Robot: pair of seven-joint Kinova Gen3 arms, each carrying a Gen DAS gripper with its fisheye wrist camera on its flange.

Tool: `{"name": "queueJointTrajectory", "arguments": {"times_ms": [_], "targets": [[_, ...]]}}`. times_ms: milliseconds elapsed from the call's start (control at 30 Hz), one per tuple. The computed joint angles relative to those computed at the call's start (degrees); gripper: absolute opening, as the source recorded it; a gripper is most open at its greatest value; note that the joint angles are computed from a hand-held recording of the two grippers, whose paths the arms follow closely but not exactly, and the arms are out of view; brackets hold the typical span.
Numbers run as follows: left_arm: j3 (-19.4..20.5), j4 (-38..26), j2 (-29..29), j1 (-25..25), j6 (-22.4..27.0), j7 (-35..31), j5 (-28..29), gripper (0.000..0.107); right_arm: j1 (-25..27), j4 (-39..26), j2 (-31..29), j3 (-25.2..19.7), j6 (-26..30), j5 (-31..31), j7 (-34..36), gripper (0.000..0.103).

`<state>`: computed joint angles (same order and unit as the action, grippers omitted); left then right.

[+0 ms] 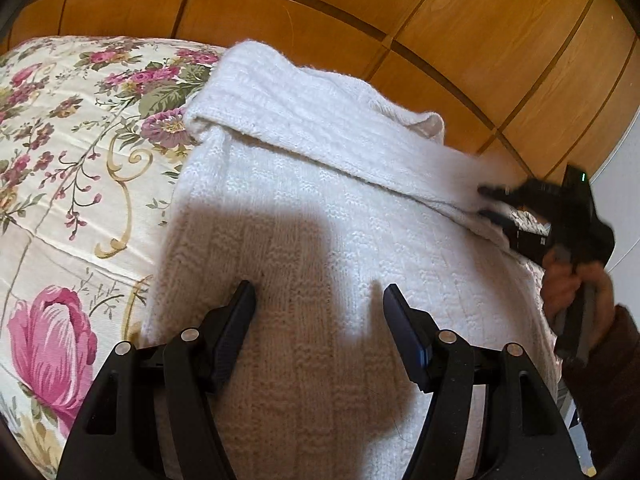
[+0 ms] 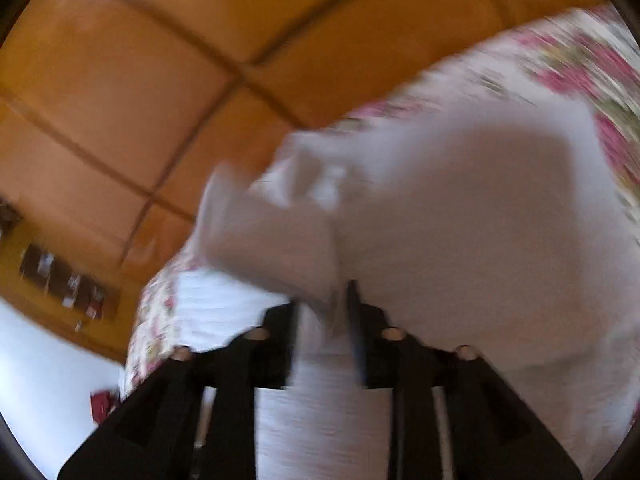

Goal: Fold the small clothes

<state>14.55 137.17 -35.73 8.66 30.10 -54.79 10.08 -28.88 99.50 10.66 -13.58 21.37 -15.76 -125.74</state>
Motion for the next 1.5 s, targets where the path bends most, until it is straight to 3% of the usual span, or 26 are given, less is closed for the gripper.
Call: {"name": "queueJointTrajectory", "arguments": {"times_ms": [133,233,333,400,500,567,667,767,867,967,1033,1233,1500], "targets": [[3.18,-1.14,1.17,-1.78,0.56,1.55,-0.75,0.065,7.4,4.46,-0.62,-6.28,-4.31,-7.58,5.46,0.033],[2.71,-1.71,1.54,-1.7,1.39,1.67,-1.66,0.065,6.81,4.44,-0.85,-5.03,-4.92,-9.58,6.8,0.037],[2.81,-2.29,2.08,-1.83,1.84,1.98,-2.18,0.065,8.41,3.09,-0.39,-6.32,-3.72,-6.52,4.24,0.034],[2.71,-2.67,2.01,-1.63,2.57,2.21,-2.37,0.065,6.5,0.79,-0.11,-4.33,-0.75,-1.86,1.61,0.006],[1.1,-3.17,1.89,-0.83,3.53,1.56,-1.33,0.065,1.4,1.57,-2.88,0.02,-2.12,5.13,-3.73,0.006],[-0.25,-3.53,1.5,-1.29,4.59,-1.59,1.4,0.065,-3.9,2.33,-4.58,5.27,-1.97,9.79,-7.48,0.006],[-6.05,-3.69,0.35,-0.85,6.73,-8.18,8.16,0.065,-7.96,1.65,-3.74,9.44,2.57,16.44,-14.07,0.006],[-13.2,-4.12,-2.05,-1.38,9.45,-14.66,14.69,0.065,-4.97,2.86,-3.07,5.93,3.28,20.67,-18.82,0.006],[-16.93,-6.19,-3.31,-6.85,12.8,-21.65,18.18,0.07,-5.98,3.09,-2.97,6.15,3.51,24.61,-22.71,0.006],[-20.11,-8.59,-0.79,-12.04,14.55,-28.64,21.45,0.074,-6.0,3.12,-2.54,5.65,3.84,26.96,-23.86,0.006],[-22.63,-10.13,2.41,-12.68,14.07,-33.3,23.75,0.074,-6.34,3.66,-2.51,5.65,3.21,28.53,-24.59,0.006],[-38.46,-13.86,17.7,-4.26,13.9,-47.28,36.31,0.074,-5.73,4.41,-2.32,5.11,1.81,29.0,-23.67,0.004],[-58.76,-18.16,35.66,6.6,26.0,-65.54,54.35,0.074,-5.93,4.55,-1.94,5.28,1.01,29.07,-22.18,0.005]]}}
